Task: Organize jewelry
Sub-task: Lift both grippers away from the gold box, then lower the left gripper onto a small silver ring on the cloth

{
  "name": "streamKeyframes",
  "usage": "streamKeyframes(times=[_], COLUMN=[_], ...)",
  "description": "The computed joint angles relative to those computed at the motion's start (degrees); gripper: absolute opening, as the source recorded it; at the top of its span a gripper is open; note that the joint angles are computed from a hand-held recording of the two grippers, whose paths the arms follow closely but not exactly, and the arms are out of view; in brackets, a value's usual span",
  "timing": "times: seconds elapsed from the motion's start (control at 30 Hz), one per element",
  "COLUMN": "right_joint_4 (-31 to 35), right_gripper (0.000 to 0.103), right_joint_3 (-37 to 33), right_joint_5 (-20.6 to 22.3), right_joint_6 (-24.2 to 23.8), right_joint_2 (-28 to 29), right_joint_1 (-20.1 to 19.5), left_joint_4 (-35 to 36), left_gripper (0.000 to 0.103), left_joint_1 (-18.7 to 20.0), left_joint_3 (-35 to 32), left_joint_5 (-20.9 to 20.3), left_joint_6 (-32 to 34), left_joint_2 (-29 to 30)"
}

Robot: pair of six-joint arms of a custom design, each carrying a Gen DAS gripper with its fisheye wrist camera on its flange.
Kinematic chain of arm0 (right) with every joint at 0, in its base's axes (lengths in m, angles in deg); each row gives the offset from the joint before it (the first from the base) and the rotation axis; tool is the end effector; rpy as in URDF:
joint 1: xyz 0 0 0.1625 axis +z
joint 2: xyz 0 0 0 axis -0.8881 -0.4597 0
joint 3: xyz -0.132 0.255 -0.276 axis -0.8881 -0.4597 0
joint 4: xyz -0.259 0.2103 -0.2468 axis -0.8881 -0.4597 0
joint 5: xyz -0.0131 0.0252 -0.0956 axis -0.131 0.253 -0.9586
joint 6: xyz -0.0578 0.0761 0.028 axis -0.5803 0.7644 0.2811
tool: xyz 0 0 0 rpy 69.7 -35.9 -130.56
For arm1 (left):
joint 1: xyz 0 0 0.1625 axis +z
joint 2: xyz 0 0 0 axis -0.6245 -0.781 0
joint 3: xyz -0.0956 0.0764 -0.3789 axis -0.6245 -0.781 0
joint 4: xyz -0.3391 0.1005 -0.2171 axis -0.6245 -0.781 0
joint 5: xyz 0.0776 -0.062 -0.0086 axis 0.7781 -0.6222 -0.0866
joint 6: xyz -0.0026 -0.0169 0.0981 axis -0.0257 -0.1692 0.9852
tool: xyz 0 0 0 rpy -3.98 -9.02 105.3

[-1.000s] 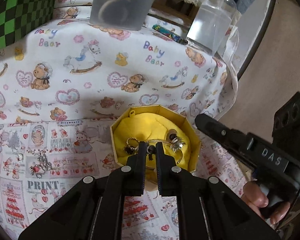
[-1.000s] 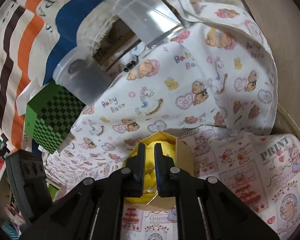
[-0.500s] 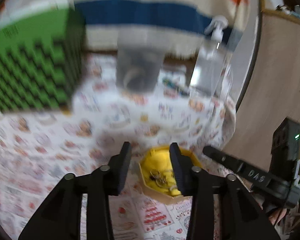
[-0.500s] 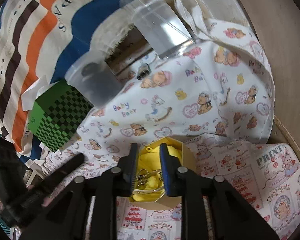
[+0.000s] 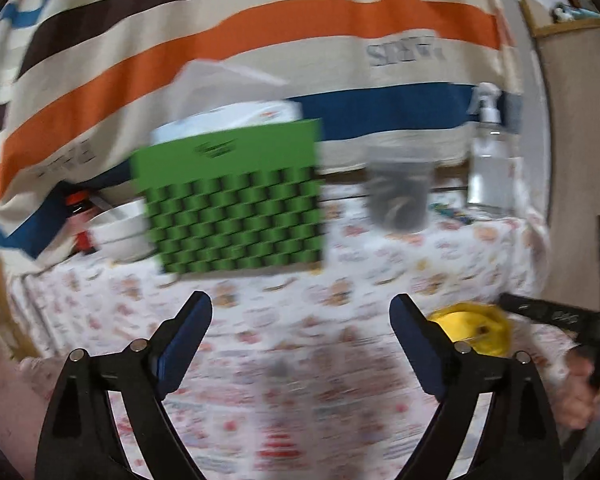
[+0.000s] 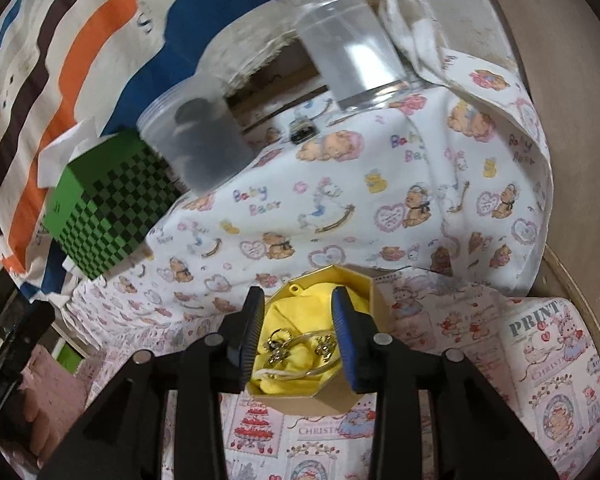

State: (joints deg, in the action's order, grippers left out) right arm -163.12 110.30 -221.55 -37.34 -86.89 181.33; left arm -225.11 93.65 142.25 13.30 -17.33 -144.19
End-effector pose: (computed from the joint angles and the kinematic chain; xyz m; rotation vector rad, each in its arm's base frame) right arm 0.3234 -0.4742 0.1523 -0.1722 -2.1927 1.5926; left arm -0.1997 -0.5822 0.3572 1.2723 2.1633 -1.2119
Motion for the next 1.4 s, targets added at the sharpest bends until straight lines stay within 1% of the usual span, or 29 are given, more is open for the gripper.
streamKeyframes(times=[0.03,0.1,0.13,0.23,0.3,0.33,0.37,0.4,0.5,0.57,0.7,0.8,0.93,1.0,1.1,1.23,1.27,1.3,1.33,1.37,1.4], right_joint_4=[0.43,1.44,1.82,0.6,-1.33,-1.86,-1.7,-1.6,-1.98,-1.52,-1.08,-0.65,0.81,1.65,1.91,2.04,2.34,3.46,4.13,4.94,5.28], right_gripper=[0.033,0.034,0.034,0.039,0.039,0.039,0.039,0.039,0.039,0.039,0.039,0.044,0.046,0.046,0.046,0.046,0.046,0.046,0.046,0.046,0.046], right_joint_3=[-0.33,-0.48,-0.59,-1.26,-1.25,-0.87,-0.62,-0.18,-1.18,-1.07,-0.75,-0.3,-0.31,-1.14,-2.7,-4.13,-4.24,-3.94,-3.49,-2.9,-2.65], right_joint_5=[-0.29,-0.03,0.12,-0.54,-0.45,-0.15,0.31,0.89,-1.1,-1.25,-0.75,0.9,1.69,0.67,-1.51,-3.26,-3.52,-3.21,-2.71,-1.87,-1.59], right_joint_6=[-0.26,0.08,0.08,-2.1,-2.68,-2.02,-1.38,-0.72,-1.97,-1.49,-0.95,-1.43,-0.62,-1.14,-3.45,-5.53,-5.36,-3.87,-2.75,-1.24,-0.34], right_joint_2=[0.36,0.67,0.81,1.89,2.47,2.37,2.13,1.84,2.61,2.51,2.34,1.99,2.07,2.74,4.16,5.36,5.45,5.1,4.7,4.15,3.93], right_joint_1=[0.15,0.33,0.52,1.61,2.07,2.13,2.07,1.98,2.29,2.23,2.15,2.14,2.12,2.24,2.75,3.11,3.11,2.96,2.82,2.58,2.43], left_joint_4=[0.35,4.95,6.39,7.13,4.06,2.49,2.5,3.81,6.77,8.2,12.18,13.05,15.54,17.13,14.54,16.44,16.52,16.42,16.57,17.21,18.89], left_gripper=[0.093,0.093,0.093,0.093,0.093,0.093,0.093,0.093,0.093,0.093,0.093,0.094,0.094,0.093,0.093,0.093,0.092,0.088,0.075,0.065,0.06], left_joint_1=[0.96,2.48,3.23,4.73,5.35,5.58,5.93,6.53,7.66,8.08,8.64,9.14,9.83,10.17,9.76,9.82,9.7,9.37,8.99,8.69,8.68], left_joint_3=[-0.73,-3.68,-4.99,-7.24,-8.07,-8.58,-9.45,-10.49,-12.34,-13.01,-13.78,-14.47,-15.83,-16.56,-16.05,-15.8,-15.76,-15.6,-15.71,-15.74,-16.13], left_joint_5=[0.14,1.01,0.82,1.45,4.43,6.29,7.39,7.55,7.93,7.69,6.79,5.76,5.06,5.21,8.65,6.47,6.61,7.43,8.82,9.5,8.86], left_joint_6=[-0.75,-3.87,-5.39,-6.89,-5.63,-4.81,-4.75,-5.42,-7.15,-7.97,-11.47,-12.45,-14.62,-15.89,-14.58,-13.95,-13.41,-12.62,-11.69,-11.14,-11.42], left_joint_2=[0.27,1.26,1.78,3.37,5.14,6.07,6.89,7.46,8.38,8.68,8.46,8.64,9.34,9.99,11.05,10.71,10.83,11.1,11.62,11.97,12.12])
